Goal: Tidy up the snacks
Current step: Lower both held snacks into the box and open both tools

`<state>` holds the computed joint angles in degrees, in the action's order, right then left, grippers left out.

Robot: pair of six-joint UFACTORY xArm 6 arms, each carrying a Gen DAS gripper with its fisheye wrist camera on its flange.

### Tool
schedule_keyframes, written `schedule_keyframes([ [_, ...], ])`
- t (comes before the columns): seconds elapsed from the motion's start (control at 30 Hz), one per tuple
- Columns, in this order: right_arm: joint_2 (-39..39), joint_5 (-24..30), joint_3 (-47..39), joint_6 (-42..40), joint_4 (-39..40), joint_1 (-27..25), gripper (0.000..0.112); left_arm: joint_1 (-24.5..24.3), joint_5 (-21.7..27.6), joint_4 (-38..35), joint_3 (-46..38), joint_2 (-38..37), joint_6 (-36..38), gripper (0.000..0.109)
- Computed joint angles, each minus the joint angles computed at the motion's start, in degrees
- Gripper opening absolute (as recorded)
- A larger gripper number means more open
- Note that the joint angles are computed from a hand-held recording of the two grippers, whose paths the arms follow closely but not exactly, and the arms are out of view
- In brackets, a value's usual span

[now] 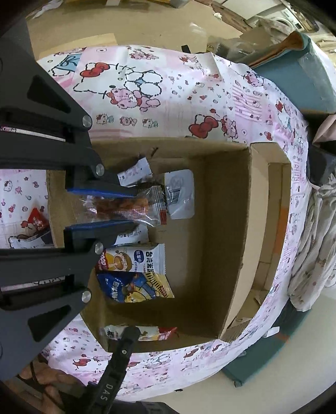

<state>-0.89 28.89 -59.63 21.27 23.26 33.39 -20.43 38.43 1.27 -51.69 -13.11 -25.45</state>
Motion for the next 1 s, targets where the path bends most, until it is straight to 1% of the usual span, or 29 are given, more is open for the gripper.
schedule_keyframes([
  [0.27,0.28,0.27,-0.72,1.47,-3.55,0.53,0.032,-1.21,-1.45,1.47,0.35,0.31,0.20,0.015],
  [0.43,1.04,0.83,-1.24,1.47,-3.90,0.74,0.032,-1.15,-1.71,-0.30,0.42,0.18,0.71,0.016],
  [0.57,1.40,1.19,-1.59,0.71,-3.73,0.92,0.033,-1.30,-2.15,0.25,0.67,0.01,0.40,0.016],
  [0.77,1.70,1.23,-1.91,-1.78,-1.47,1.26,0.034,-1.78,-2.44,-0.04,0.65,0.04,0.77,0.016],
  [0.8,1.72,1.09,-1.93,-2.96,0.00,1.33,0.034,-1.87,-2.45,0.13,0.64,0.06,0.78,0.017],
  [0.83,1.76,0.66,-1.89,-5.86,3.61,1.45,0.034,-1.99,-2.35,0.31,0.53,0.18,0.85,0.017],
  [0.87,1.84,0.60,-2.07,-8.40,6.85,1.59,0.035,-2.08,-2.23,0.34,0.43,0.28,0.98,0.019],
  [0.9,1.88,0.09,-2.08,-9.05,7.69,1.86,0.036,-2.15,-2.11,0.32,0.34,0.37,1.11,0.024],
  [0.93,1.63,-0.92,-1.85,-8.53,6.77,2.13,0.042,-2.26,-1.94,0.12,0.23,0.45,1.47,0.029],
  [0.97,1.50,-1.66,-1.71,-8.69,6.76,2.32,0.048,-2.31,-1.95,-0.04,0.23,0.45,1.63,0.040],
  [1.0,1.31,-2.51,-1.56,-9.91,8.04,2.50,0.060,-2.34,-2.24,-0.14,0.39,0.35,1.69,0.048],
])
